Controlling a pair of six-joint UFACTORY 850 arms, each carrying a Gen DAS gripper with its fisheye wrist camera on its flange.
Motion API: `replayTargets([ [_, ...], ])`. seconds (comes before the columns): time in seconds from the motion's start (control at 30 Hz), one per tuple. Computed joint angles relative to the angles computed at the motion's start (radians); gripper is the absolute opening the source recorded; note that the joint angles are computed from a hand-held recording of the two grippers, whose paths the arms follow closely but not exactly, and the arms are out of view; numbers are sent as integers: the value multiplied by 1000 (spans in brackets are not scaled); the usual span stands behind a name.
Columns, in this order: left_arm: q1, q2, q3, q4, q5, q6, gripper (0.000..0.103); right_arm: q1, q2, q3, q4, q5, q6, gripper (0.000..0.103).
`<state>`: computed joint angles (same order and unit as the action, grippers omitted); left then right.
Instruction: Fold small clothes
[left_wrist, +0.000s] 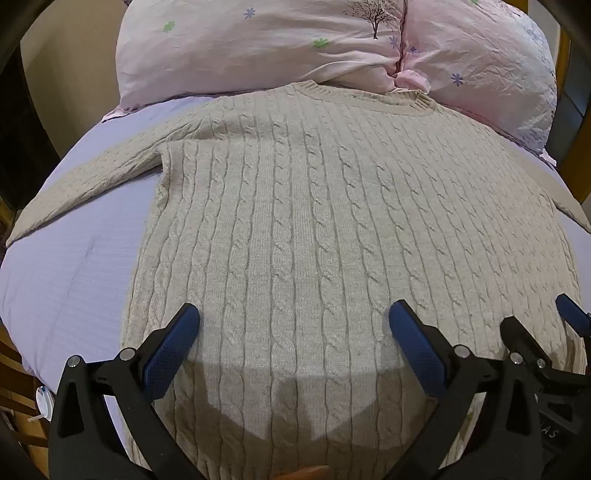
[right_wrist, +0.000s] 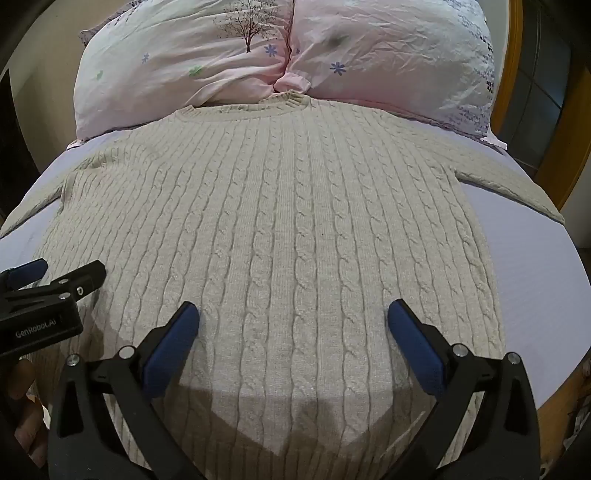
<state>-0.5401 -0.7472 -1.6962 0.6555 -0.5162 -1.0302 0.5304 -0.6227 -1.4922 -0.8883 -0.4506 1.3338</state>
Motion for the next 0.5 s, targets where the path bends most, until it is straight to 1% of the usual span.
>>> replayTargets([
  [0.5,0,-1,-2,-3,-2,4,102,-1,2,2,3,1,-4,101],
])
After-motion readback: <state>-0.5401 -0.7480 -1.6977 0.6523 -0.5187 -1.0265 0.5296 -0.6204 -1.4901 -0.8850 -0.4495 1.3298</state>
